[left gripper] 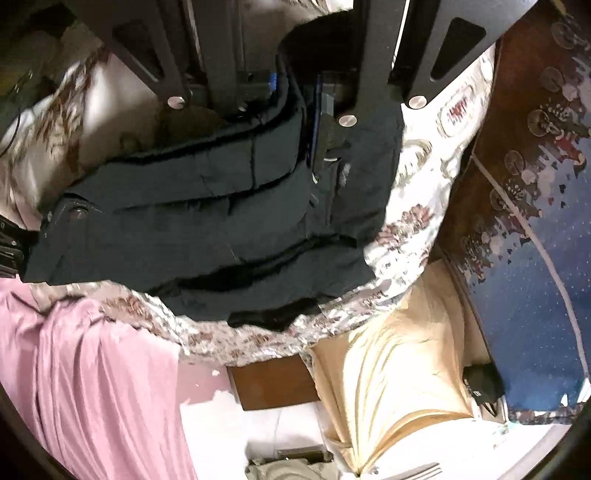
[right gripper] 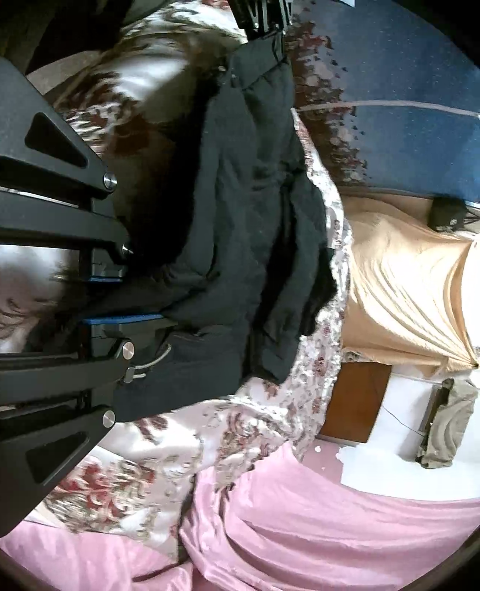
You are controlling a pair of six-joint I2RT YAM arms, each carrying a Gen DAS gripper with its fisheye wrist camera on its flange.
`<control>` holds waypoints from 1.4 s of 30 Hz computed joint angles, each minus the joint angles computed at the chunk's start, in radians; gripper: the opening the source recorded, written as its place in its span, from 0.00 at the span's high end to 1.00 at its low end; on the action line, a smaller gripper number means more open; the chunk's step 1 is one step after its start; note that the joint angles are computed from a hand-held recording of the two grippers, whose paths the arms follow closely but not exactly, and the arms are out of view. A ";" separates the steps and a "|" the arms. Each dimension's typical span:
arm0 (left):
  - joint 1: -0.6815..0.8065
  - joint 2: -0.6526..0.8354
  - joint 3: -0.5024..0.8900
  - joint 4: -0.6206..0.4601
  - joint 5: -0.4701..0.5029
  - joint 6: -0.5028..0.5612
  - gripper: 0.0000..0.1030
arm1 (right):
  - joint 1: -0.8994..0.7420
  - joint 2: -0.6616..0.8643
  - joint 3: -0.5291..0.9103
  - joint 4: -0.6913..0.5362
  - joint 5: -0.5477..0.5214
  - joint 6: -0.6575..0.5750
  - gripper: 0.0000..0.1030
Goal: Fold large clothes
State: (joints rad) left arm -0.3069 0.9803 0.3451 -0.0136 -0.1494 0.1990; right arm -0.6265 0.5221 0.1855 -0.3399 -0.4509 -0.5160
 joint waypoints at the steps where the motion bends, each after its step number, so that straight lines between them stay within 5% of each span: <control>1: -0.008 0.012 0.017 0.004 -0.014 -0.002 0.88 | 0.009 0.024 0.013 0.032 -0.001 0.014 0.90; 5: 0.005 0.095 0.140 0.015 0.006 0.003 0.89 | 0.125 0.090 0.051 0.180 0.081 0.120 0.90; 13: 0.032 0.341 0.400 0.088 0.055 0.026 0.89 | 0.238 0.451 0.211 0.502 0.161 0.359 0.90; 17: 0.053 0.494 0.564 0.083 0.090 0.055 0.89 | 0.273 0.635 0.306 0.620 0.214 0.362 0.90; 25: 0.059 0.792 0.874 0.096 0.039 0.040 0.90 | 0.404 0.956 0.608 0.666 0.428 0.319 0.91; 34: 0.096 1.187 1.423 -0.005 0.036 0.077 0.90 | 0.485 1.358 1.165 0.567 0.548 0.241 0.91; 42: 0.104 1.730 2.236 -0.304 0.038 0.098 0.91 | 0.511 1.812 1.861 0.227 0.601 0.212 0.91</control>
